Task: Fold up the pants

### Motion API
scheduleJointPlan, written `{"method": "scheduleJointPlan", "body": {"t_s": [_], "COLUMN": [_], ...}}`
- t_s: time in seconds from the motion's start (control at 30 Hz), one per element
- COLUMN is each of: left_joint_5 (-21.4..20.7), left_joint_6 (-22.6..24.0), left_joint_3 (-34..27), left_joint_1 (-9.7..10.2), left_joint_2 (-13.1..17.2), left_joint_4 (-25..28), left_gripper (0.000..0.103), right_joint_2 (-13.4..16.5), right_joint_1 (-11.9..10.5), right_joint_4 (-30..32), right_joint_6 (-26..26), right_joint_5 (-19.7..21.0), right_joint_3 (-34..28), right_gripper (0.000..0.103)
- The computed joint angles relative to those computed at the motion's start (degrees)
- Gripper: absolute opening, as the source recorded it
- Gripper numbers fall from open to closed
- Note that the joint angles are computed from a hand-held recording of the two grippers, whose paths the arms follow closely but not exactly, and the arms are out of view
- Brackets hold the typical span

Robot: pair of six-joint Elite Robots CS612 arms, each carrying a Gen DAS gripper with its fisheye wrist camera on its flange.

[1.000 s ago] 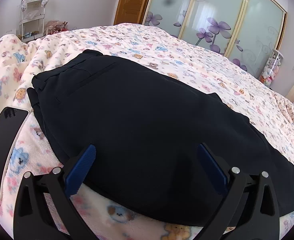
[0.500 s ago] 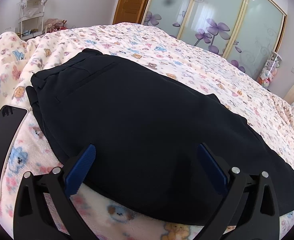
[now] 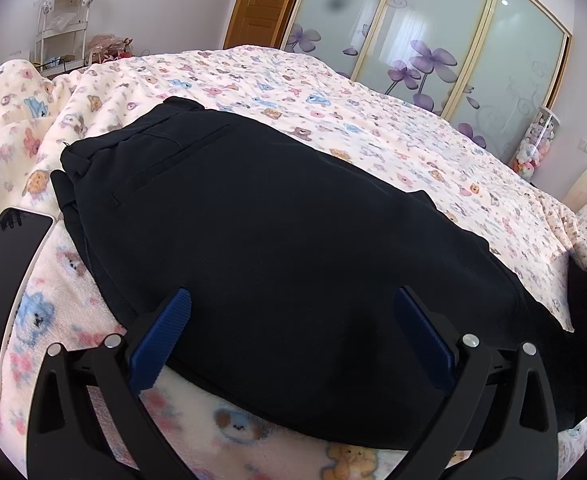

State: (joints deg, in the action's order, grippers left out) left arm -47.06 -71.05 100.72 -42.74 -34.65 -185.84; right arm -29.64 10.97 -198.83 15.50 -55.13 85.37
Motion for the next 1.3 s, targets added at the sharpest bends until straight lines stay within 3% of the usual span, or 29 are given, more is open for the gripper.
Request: {"method": "scheduleJointPlan", "body": {"t_s": [0.13,0.3,0.4,0.5,0.6,0.73,0.87,1.0,1.13,1.3], "left_joint_5": [-0.3,-0.4,-0.1,0.8,1.9,4.2,2.2,0.8,0.3,-0.1], "left_joint_6": [0.3,0.6,0.7,1.0,1.8,3.0,2.1,1.2,0.6,0.9], "left_joint_3": [0.3,0.5,0.8,1.5,2.1,2.5,2.8,3.0,3.1,3.2], "left_joint_1": [-0.01,-0.03,-0.22,-0.61,-1.08,-1.58,-1.15,-0.78,-0.66,-0.55], "left_joint_2": [0.0,0.2,0.0,-0.1,0.2,0.2,0.1,0.1,0.0,0.0], "left_joint_4": [-1.5,-3.0,-3.9,-6.3,-10.8,-13.0,-12.8,-13.2,-13.4,-13.8], "left_gripper": [0.101,0.101,0.101,0.101,0.101,0.101,0.101,0.101,0.101,0.101], "right_joint_2": [1.3,-1.0,-2.4,-2.5,-2.5,-2.5,-1.5,-1.1,-1.1,-1.1], "right_joint_1": [2.3,2.7,2.8,1.7,1.9,3.6,5.8,6.6,8.4,8.2], "right_joint_4": [9.9,13.2,12.8,6.8,5.2,7.7,11.4,12.4,12.1,13.8], "right_joint_6": [-6.9,-15.1,-19.6,-16.7,-15.0,-19.6,-24.0,-25.7,-30.3,-31.1], "right_joint_5": [-4.4,-7.2,-5.8,-3.1,-6.7,-13.2,-19.6,-22.7,-28.5,-28.2], "right_joint_3": [-1.6,1.3,3.7,5.3,5.1,4.4,2.4,1.9,1.6,1.2], "right_gripper": [0.012,0.018,0.021,0.021,0.021,0.021,0.021,0.023,0.024,0.026]}}
